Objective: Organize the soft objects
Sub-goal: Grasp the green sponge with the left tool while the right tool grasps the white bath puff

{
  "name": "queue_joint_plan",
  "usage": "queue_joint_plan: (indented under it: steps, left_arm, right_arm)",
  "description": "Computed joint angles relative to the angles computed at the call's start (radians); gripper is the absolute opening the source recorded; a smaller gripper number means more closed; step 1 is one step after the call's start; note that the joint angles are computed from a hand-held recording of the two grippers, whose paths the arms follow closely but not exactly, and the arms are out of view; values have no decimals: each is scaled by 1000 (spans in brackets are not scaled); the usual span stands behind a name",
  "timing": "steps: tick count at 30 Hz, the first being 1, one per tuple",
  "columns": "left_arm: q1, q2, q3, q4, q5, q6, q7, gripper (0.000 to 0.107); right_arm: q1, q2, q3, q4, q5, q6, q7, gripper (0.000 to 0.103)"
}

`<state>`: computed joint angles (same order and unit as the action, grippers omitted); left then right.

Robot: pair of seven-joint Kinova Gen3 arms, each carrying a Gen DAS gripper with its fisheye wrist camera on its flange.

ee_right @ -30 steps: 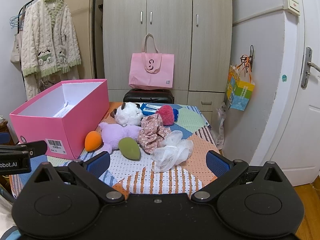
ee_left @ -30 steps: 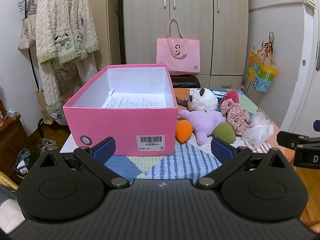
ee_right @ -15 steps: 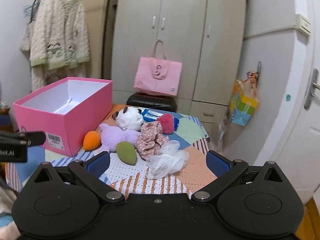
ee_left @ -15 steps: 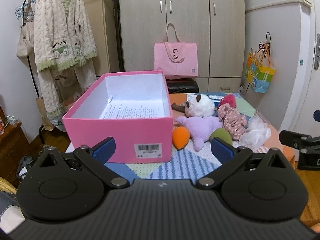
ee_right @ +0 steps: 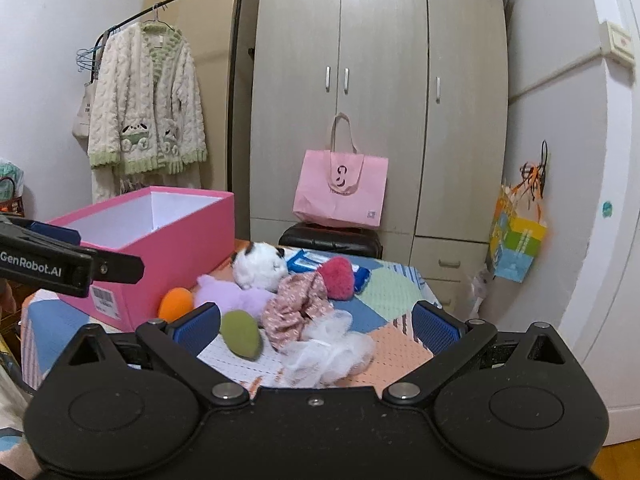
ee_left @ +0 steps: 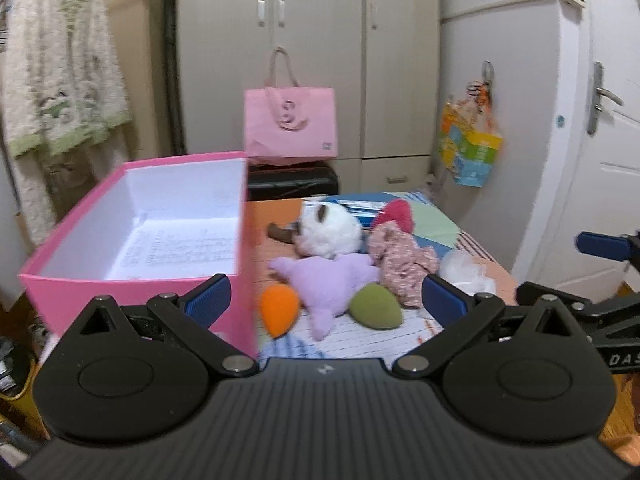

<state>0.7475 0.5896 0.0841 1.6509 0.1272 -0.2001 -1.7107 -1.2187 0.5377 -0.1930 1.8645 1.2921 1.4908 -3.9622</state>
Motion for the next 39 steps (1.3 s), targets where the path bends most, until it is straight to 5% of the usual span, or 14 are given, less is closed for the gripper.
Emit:
queue_joint_plan:
  steps: [8, 17, 28, 33, 39]
  left_arm:
    - [-105, 117, 160, -81, -152, -34, -9, 100]
    - [-173, 252, 294, -267, -246, 149, -7, 75]
    - [-53, 287, 143, -330, -186, 150, -27, 67]
    - [30, 276, 23, -307, -133, 107, -35, 47]
    - [-3, 269, 61, -285, -128, 88, -10, 45]
  right_arm:
    - [85, -2, -12, 124, 75, -145, -68, 102]
    - [208, 25, -13, 233, 253, -322, -196, 93]
    - [278, 85, -31, 248, 354, -307, -254, 97]
    - [258, 111, -39, 246, 365, -262, -279, 70]
    - [226, 109, -38, 228, 298, -231, -286, 51]
